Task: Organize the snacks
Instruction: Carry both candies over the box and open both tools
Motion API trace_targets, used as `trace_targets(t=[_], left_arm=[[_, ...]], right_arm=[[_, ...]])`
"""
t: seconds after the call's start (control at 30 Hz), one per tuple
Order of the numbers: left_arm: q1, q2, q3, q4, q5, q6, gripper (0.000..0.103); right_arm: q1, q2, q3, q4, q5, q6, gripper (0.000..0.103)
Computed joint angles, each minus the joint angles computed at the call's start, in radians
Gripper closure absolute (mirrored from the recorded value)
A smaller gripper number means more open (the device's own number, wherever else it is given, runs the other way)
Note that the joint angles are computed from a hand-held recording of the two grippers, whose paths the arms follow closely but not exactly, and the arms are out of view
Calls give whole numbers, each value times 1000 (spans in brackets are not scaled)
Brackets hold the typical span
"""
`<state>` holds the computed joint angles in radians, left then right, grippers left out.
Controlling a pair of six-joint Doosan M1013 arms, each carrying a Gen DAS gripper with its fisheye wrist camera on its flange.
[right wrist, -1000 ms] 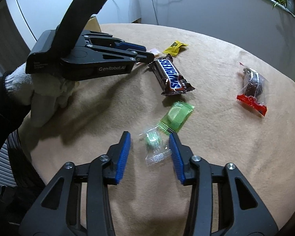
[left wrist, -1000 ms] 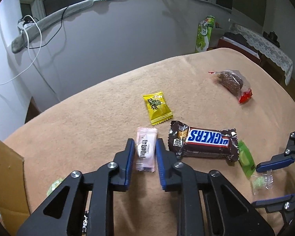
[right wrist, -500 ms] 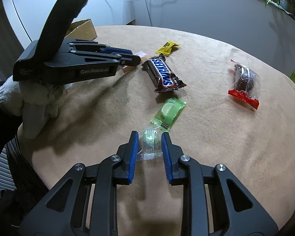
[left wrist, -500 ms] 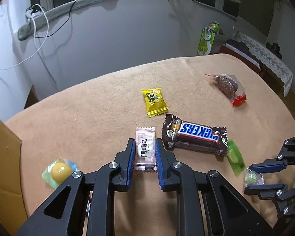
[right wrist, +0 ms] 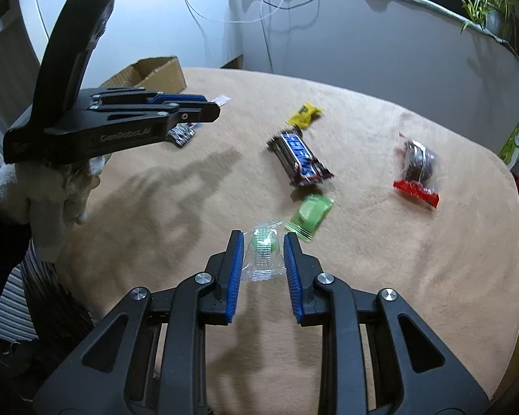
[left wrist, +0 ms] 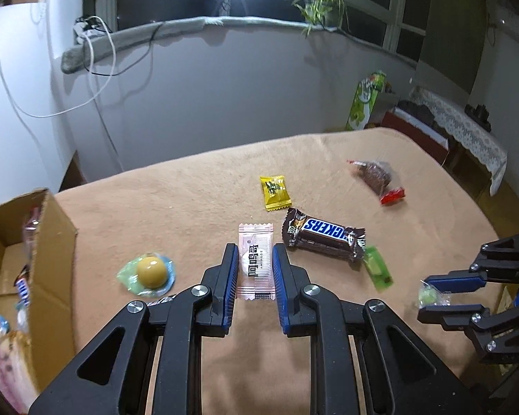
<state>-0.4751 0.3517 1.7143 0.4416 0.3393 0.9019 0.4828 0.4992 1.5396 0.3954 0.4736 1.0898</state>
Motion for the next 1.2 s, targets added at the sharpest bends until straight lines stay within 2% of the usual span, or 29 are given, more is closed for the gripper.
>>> trace_targets(t=[0.33,0.5,0.7,0.87,1.2], left_arm=[[-6,-92,86,237,-23,-271,85],[6,-139,136,388,-25,-456,85],[25,-189,191,506,-6,-610,85],[45,-222,223,566,33,-681,85],[93,-267,280,620,59,-773,85]], right_arm=[[37,-9,-29,39,-19,-59,78],[65,7,-77,48,-7,-89,78],[96,45,-167,85,25,-133,78],[118,86,-253,120,66,-160,78],[173,195,-446,71,137,-129,78]])
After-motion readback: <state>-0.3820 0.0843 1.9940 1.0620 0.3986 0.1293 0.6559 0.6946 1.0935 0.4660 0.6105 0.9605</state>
